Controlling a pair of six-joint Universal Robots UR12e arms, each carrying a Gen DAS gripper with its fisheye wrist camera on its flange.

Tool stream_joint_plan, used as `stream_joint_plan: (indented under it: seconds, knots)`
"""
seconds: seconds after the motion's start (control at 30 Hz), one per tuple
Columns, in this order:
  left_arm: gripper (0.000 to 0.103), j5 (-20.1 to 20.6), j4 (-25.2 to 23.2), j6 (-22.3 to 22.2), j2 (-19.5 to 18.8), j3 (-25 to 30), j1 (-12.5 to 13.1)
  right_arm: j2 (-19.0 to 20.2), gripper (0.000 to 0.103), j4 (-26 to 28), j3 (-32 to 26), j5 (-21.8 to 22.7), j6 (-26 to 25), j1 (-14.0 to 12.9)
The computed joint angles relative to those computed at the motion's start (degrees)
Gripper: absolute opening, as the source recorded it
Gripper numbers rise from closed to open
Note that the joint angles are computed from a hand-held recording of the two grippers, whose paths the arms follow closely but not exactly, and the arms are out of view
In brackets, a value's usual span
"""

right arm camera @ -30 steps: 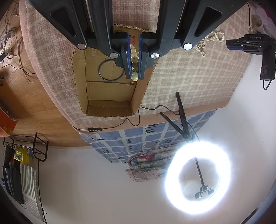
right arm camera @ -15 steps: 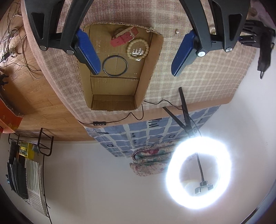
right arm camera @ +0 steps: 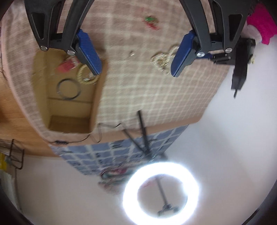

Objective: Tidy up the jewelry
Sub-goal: 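Move open right tool from the box toward the pearl necklaces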

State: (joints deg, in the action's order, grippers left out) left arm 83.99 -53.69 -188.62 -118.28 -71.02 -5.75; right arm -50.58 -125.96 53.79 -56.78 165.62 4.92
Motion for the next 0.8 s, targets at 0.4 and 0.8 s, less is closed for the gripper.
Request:
stream_joint_plan:
  seconds: [0.4, 0.8]
  knots:
    - [0.035, 2.85, 7.04, -10.78, 5.19, -4.96, 2.75, 4.12, 0.049, 20.56, -4.83, 4.98, -4.31, 2.63]
    - [0.035, 0.66, 5.85, -12.94, 5.80, -6.00, 4.51, 8.45, 0.037, 23.26, -9.52, -0.42, 1.87, 5.49]
